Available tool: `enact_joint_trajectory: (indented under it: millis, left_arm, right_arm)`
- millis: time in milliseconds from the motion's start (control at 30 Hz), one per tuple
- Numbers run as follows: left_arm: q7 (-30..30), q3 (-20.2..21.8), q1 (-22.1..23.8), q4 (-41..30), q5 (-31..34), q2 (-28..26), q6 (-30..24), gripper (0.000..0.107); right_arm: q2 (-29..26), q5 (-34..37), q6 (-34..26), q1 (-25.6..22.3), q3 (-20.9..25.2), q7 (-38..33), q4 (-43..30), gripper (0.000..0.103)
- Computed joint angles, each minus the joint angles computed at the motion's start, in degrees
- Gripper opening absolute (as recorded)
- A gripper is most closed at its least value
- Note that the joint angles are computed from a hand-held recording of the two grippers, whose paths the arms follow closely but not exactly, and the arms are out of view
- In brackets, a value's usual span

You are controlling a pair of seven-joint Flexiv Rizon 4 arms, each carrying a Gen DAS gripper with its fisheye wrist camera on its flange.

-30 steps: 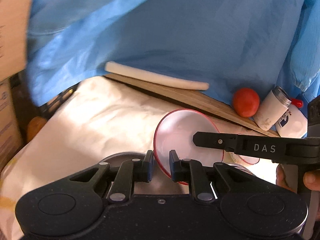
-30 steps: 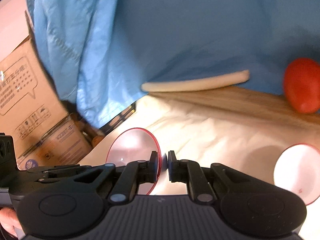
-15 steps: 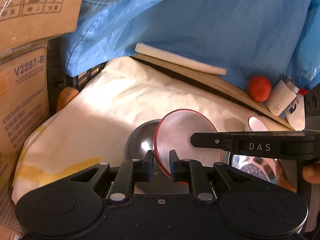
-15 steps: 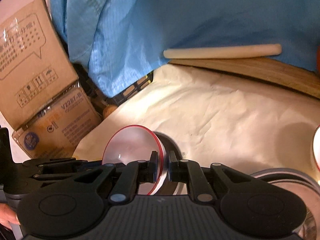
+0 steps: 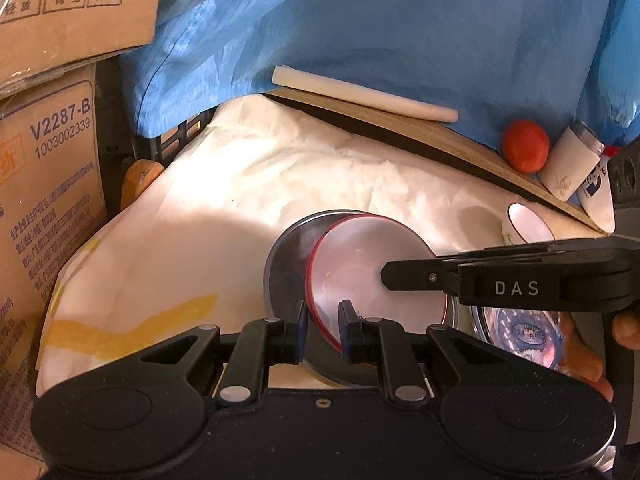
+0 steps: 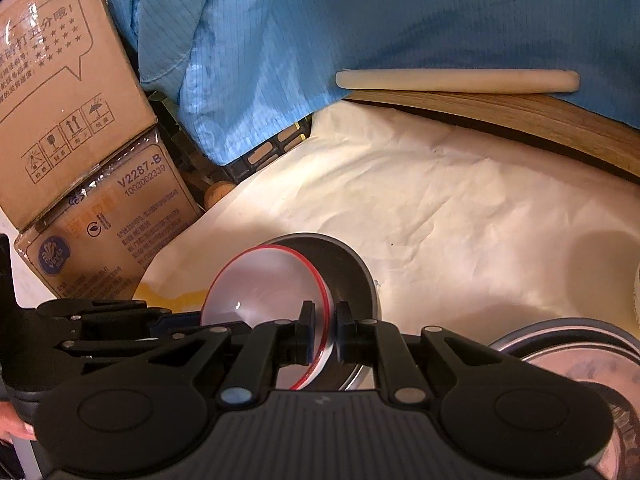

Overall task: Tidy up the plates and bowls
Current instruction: 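Lift the white bowl with both grippers and carry it over the steel bowl, then lower the white bowl into the steel bowl with both grippers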

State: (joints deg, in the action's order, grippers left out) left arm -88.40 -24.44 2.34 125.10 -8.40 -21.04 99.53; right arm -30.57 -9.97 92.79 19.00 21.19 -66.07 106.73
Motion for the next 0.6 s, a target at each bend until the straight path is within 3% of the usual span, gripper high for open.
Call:
enact_joint_trajectory:
  millis: [300, 600]
  left_arm:
    - [3.1, 8.0, -7.7, -2.9, -1.3, 0.7, -5.1, 0.018]
    - [7.3, 9.7, -9.8, -3.9, -5.1, 1.0, -8.3, 0.018]
  right_arm:
    - [1.4, -1.7, -2.3, 4.1, -4.9, 0.8, 0.3, 0.013]
    - [2.6, -4.7, -6.7, 7.7, -9.2, 1.3, -0.1, 0.016]
